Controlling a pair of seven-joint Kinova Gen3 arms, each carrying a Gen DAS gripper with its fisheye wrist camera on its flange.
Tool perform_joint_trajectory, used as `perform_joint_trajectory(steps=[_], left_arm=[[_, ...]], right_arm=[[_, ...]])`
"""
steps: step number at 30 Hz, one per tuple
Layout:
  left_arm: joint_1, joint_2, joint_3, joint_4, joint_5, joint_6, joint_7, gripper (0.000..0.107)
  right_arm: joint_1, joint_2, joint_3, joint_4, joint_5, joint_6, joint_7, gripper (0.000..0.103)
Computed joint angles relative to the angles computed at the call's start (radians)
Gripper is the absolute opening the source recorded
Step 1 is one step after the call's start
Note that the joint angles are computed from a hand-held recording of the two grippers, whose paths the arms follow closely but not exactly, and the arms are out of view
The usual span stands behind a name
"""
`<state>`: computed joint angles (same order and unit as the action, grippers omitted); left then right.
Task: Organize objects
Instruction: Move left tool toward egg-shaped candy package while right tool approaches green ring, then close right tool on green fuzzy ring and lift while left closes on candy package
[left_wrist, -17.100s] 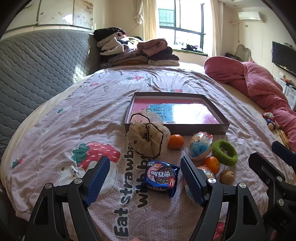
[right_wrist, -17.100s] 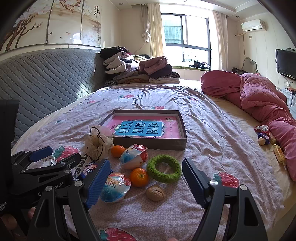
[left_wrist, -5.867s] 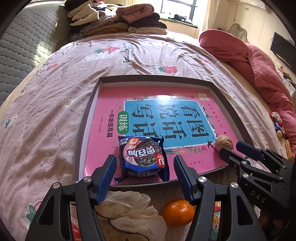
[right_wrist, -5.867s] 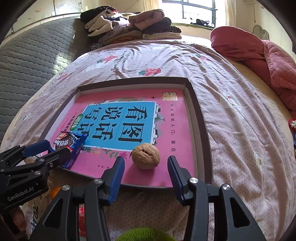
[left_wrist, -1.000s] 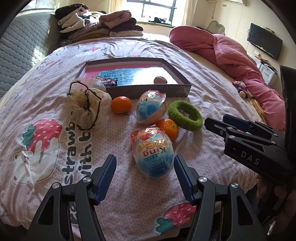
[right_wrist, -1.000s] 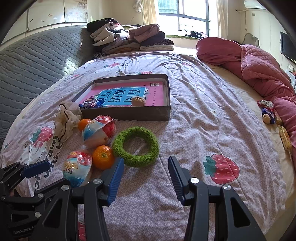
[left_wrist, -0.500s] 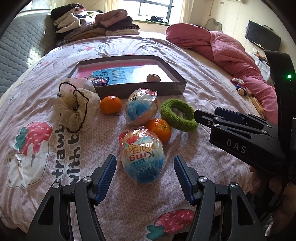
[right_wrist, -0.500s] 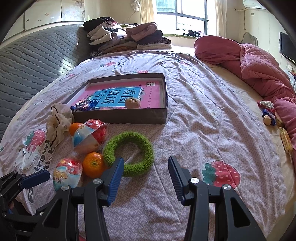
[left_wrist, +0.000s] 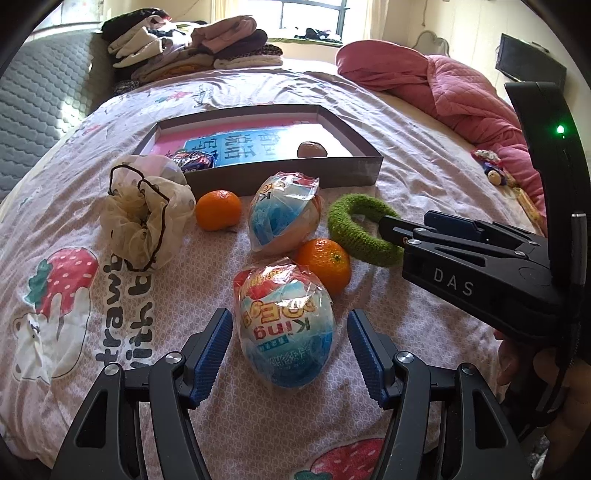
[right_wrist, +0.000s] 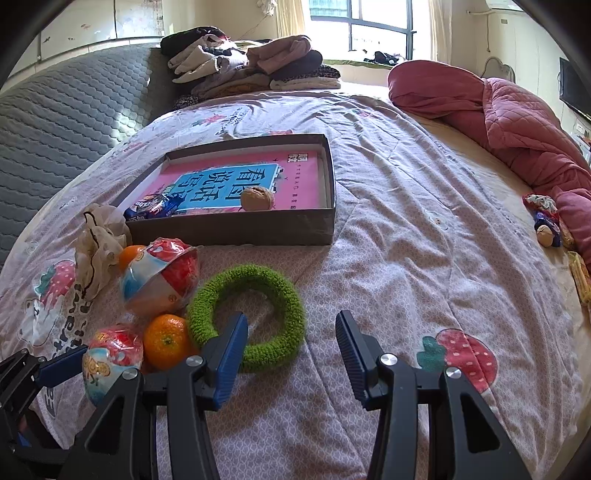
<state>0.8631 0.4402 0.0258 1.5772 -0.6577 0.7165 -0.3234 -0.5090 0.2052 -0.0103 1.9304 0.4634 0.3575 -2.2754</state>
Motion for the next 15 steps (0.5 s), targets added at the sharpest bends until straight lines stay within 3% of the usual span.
perform_joint_trajectory(steps=[15], left_arm=[[-0.015,0.014,-0.016,0.018,0.002,0.002,0.032,0.066]], right_arm=[[-0.031,0.064,0.044,-0.024,0.014,-0.030,-0.016,0.049]])
